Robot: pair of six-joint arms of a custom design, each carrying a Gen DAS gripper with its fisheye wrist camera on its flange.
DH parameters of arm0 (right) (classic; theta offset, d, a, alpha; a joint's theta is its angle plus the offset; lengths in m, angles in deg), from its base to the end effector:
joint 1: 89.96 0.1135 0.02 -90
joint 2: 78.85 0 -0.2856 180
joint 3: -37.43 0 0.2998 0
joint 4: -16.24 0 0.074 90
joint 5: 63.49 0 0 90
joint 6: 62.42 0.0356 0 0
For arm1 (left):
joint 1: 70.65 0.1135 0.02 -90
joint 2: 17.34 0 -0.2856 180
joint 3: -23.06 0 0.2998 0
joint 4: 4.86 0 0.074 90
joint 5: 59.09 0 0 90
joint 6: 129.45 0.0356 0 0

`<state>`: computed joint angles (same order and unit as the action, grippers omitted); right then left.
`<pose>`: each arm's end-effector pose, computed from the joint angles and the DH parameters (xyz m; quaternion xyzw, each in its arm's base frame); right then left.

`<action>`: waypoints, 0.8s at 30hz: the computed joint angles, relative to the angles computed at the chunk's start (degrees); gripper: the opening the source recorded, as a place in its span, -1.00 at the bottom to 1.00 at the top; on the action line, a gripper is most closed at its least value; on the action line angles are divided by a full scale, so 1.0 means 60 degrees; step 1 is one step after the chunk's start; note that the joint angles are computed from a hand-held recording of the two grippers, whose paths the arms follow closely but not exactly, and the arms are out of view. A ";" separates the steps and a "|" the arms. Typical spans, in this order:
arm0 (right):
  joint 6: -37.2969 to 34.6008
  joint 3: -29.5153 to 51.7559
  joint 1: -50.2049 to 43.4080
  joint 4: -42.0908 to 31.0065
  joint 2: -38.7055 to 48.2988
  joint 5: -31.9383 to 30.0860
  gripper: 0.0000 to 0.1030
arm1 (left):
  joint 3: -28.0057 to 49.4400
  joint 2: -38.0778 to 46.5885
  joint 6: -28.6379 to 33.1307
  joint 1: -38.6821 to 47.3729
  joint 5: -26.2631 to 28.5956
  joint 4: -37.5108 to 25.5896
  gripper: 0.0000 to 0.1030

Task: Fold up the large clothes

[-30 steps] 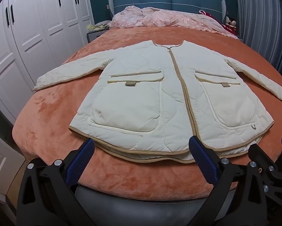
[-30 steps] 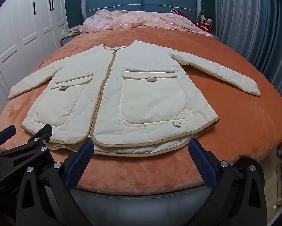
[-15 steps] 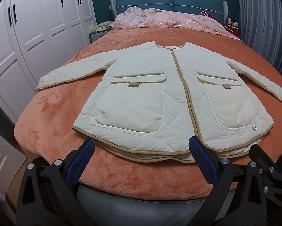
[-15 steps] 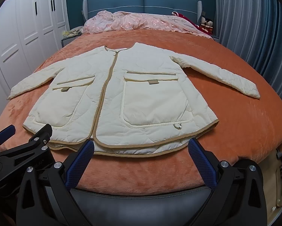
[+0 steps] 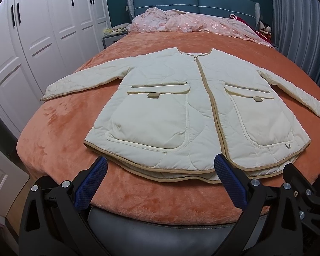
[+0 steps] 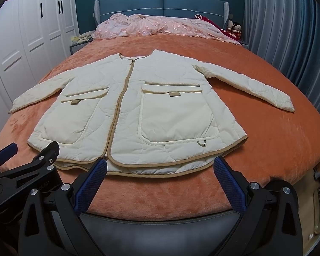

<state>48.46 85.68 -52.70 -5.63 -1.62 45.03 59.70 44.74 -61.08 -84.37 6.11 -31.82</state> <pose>0.2354 0.1649 0.1632 -0.0791 0.9281 0.0282 0.3627 0.2191 -0.0381 0.1528 -0.1328 0.9176 0.0981 0.3616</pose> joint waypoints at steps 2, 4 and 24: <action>0.0007 0.0005 0.0003 -0.0008 -0.0005 0.0000 0.90 | -0.0036 0.0039 0.0073 0.0037 0.0010 0.0100 0.90; 0.0014 0.0015 0.0017 -0.0027 -0.0003 0.0012 0.90 | -0.0051 -0.0010 0.0065 0.0014 -0.0012 0.0068 0.90; 0.0038 -0.0031 0.0035 0.0015 -0.0034 0.0017 0.90 | -0.0064 0.0006 0.0108 0.0072 0.0037 0.0116 0.90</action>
